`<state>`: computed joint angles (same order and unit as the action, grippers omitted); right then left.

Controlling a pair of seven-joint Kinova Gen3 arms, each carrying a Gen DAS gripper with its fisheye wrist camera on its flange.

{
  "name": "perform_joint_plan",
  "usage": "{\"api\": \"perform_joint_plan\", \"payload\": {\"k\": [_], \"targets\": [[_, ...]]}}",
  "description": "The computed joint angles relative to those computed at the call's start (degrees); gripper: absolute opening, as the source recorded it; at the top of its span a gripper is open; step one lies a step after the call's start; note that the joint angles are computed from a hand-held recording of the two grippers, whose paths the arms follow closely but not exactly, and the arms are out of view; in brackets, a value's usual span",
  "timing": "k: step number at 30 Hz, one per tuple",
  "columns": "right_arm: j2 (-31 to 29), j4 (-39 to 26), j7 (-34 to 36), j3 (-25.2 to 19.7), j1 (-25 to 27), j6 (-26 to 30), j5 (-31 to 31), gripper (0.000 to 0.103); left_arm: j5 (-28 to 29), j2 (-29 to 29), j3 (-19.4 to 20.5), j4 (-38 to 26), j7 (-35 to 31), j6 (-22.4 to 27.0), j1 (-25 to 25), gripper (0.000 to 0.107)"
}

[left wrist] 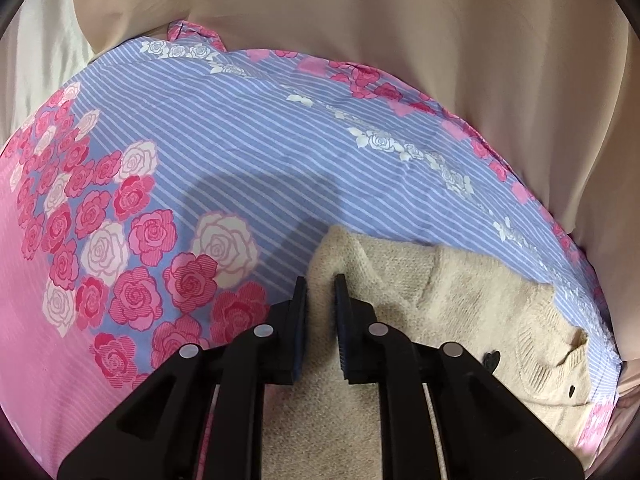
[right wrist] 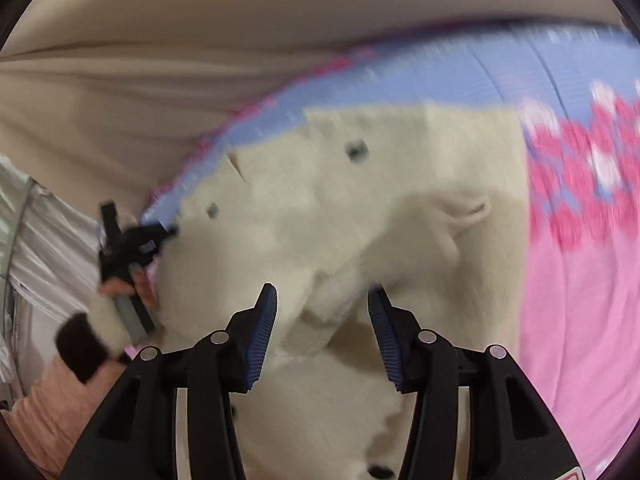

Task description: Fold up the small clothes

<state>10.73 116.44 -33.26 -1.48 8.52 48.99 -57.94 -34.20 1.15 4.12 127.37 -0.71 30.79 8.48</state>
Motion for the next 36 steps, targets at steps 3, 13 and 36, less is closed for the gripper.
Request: {"api": "perform_joint_plan", "payload": {"k": [3, 13, 36], "targets": [[0.41, -1.18, -6.19, 2.49, -2.33, -2.35, 4.92, 0.051, -0.31, 0.01, 0.05, 0.0, 0.17, 0.05, 0.03, 0.014], [3.0, 0.83, -4.43, 0.47, 4.72, 2.82, 1.04, 0.052, -3.4, 0.04, 0.57, 0.61, 3.59, 0.23, 0.74, 0.014], [3.84, 3.19, -2.94, 6.63, 13.52, 14.97, 1.38, 0.025, -4.14, 0.58, 0.63, -0.04, 4.46, 2.07, 1.86, 0.015]]}}
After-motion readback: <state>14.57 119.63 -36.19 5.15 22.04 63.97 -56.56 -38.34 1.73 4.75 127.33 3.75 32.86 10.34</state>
